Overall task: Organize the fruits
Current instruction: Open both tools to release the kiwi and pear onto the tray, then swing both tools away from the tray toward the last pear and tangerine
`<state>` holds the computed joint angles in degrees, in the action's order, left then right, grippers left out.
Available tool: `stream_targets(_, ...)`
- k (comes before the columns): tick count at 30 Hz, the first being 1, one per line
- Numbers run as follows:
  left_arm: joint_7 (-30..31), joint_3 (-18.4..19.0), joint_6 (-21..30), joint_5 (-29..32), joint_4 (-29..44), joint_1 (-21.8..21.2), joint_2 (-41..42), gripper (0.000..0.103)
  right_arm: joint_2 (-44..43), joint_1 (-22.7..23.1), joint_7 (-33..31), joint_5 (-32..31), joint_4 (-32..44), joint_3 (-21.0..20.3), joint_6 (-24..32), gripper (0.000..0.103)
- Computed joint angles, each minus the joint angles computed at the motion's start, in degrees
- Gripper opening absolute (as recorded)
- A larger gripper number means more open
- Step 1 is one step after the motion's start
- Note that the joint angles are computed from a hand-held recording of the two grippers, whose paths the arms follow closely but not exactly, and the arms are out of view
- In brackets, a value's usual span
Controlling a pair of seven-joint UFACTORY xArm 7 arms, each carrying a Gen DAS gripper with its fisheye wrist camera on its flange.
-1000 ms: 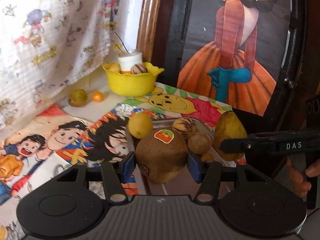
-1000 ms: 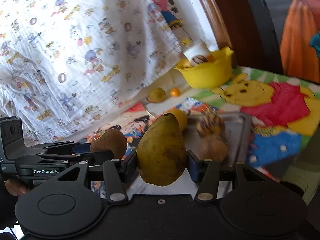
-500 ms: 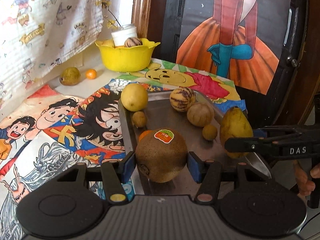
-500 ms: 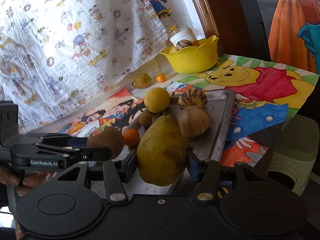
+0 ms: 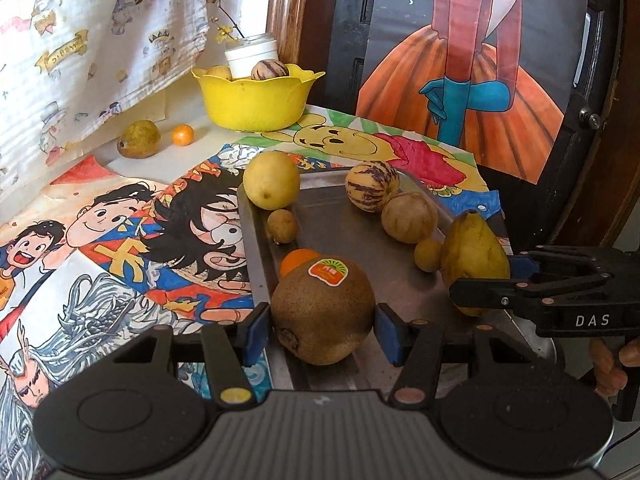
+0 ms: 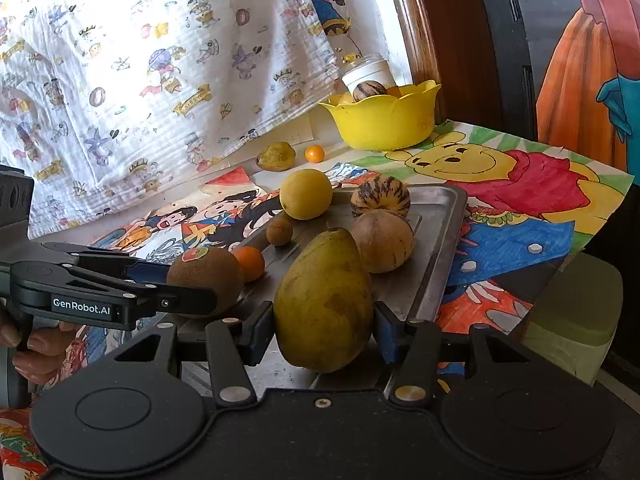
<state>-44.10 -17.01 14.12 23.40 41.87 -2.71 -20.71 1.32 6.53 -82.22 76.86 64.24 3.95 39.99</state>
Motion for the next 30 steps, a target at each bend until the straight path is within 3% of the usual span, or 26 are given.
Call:
stream_targets(17,1.0,0.34,0.67,-1.5,-1.1,-1.01,-2.31,0.062,-1.95,-0.08,-2.97,3.74,-2.53,-0.6,-1.39,0.057)
stream_targets(20,1.14,0.01,1.3,-1.74,-1.95,-0.82,-4.56,0.064,-4.09,0.21,-3.82,5.17,-4.51,-0.9,-2.0,0.061)
stream_targets(22,0.45,-0.39,2.0,-2.25,-2.82,-0.51,-6.77,0.068,-6.0,0.4,-4.44,6.26,-6.03,-1.43,-1.79,0.065)
stream_targets(30,-4.46,-3.67,6.24,-4.34,-7.58,1.56,-20.64,0.101,-17.64,3.09,-1.52,5.3,-13.75,-3.07,-3.75,0.094)
